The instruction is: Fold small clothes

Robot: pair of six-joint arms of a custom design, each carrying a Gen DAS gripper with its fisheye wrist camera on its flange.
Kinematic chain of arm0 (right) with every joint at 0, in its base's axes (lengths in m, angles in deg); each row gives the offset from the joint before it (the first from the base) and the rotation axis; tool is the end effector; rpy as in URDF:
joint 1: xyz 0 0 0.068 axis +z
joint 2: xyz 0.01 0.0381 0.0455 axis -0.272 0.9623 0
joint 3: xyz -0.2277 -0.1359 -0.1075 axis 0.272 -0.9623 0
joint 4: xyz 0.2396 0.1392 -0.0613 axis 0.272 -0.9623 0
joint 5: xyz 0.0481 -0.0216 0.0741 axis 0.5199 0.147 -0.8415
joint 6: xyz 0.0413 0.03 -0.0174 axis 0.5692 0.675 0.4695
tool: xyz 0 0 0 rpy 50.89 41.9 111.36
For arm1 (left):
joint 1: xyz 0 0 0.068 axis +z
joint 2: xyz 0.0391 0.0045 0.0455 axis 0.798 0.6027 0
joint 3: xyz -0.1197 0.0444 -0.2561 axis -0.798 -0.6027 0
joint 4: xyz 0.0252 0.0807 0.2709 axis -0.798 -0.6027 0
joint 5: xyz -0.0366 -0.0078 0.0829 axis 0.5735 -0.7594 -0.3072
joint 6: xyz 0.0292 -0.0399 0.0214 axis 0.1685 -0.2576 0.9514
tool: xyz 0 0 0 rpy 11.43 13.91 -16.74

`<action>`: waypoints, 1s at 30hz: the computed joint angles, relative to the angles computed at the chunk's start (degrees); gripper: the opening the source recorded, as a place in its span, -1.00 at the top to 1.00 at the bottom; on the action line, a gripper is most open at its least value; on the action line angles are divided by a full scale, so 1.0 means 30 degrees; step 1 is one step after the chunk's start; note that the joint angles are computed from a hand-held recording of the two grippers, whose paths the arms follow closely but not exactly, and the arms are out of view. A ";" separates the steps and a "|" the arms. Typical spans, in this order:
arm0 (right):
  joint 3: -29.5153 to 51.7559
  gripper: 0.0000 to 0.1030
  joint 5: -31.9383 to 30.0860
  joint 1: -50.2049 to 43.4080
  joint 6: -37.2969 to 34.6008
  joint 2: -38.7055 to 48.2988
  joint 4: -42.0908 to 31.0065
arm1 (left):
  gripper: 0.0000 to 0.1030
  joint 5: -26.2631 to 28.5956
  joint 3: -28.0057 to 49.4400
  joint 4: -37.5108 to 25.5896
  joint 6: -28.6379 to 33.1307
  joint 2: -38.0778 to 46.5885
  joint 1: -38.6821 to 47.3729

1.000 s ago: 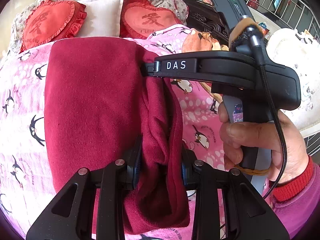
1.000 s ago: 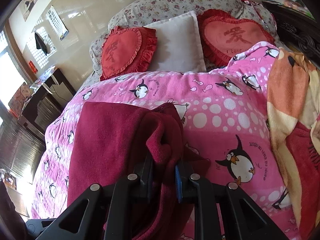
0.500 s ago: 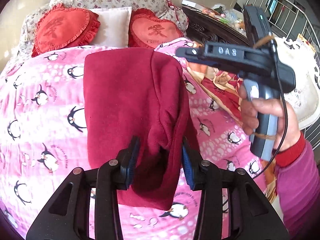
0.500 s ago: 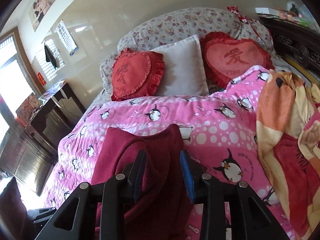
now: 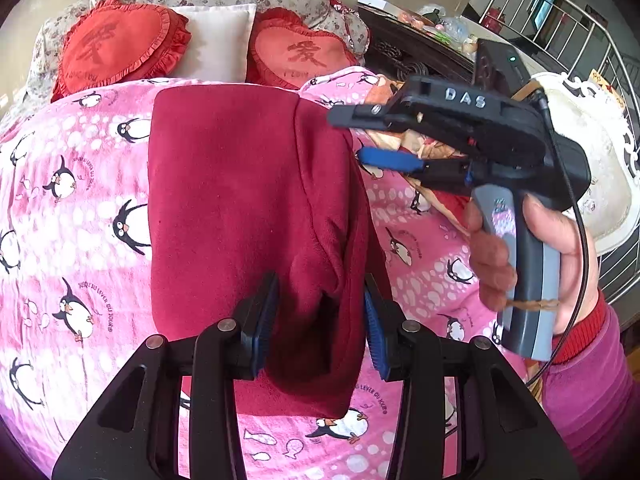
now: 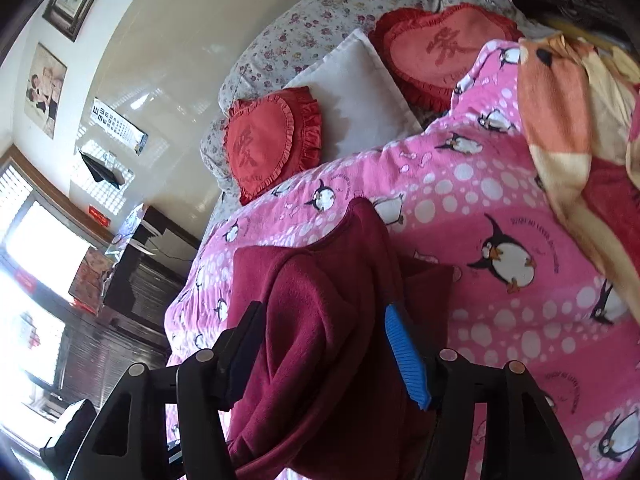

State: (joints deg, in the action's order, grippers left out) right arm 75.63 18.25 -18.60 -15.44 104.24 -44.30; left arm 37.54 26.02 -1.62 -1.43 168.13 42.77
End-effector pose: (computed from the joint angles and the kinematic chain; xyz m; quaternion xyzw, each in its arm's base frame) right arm 0.2683 -0.0061 0.1355 0.3131 0.8476 0.2286 0.3624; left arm 0.3011 -0.0766 0.1061 0.3959 0.8446 -0.2900 0.2139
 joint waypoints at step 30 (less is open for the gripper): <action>0.1445 0.35 0.6186 0.3459 -0.4540 -0.2518 -0.5039 | -0.32 -0.2004 0.0816 0.3067 -0.1474 0.2358 0.0604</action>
State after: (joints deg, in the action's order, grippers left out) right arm 79.96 36.80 -8.22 -29.06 96.69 -59.42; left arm 31.53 28.47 7.58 -5.85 175.20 44.58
